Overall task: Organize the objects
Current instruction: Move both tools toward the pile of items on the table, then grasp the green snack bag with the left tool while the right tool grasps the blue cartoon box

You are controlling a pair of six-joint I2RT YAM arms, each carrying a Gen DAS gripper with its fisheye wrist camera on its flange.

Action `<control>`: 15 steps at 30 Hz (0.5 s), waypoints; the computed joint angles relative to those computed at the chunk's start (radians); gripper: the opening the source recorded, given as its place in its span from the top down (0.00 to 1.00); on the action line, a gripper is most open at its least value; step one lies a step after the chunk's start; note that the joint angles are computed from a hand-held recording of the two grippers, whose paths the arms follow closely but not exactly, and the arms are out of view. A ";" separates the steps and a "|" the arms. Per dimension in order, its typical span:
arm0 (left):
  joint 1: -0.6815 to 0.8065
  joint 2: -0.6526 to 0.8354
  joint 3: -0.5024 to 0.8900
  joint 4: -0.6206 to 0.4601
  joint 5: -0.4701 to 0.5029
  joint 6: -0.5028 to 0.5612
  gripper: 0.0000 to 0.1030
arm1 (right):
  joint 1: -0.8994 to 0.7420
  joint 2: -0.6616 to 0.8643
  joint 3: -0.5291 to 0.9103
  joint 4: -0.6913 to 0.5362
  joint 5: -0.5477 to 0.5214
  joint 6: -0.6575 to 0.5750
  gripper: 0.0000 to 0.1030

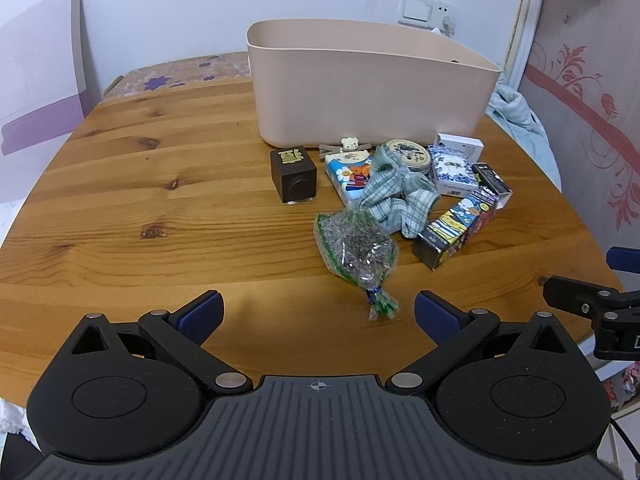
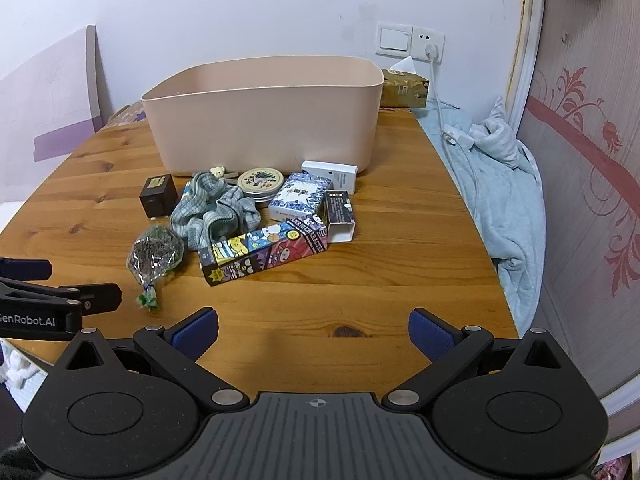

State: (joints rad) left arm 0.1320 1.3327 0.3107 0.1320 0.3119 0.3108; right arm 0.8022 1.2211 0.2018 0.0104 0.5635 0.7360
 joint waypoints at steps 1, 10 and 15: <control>-0.002 0.017 0.008 0.007 0.000 0.000 0.00 | -0.009 0.008 -0.002 0.018 -0.007 -0.007 0.00; 0.009 0.156 0.113 0.034 0.011 -0.013 0.00 | -0.082 0.160 0.050 0.142 -0.050 -0.071 0.00; 0.003 0.221 0.180 0.030 0.006 -0.026 0.00 | -0.129 0.240 0.089 0.202 -0.082 -0.107 0.00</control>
State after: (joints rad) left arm 0.1350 1.5541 0.4904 0.1616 0.3180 0.2852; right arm 0.6728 1.4611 0.2907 0.2129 0.4819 0.6286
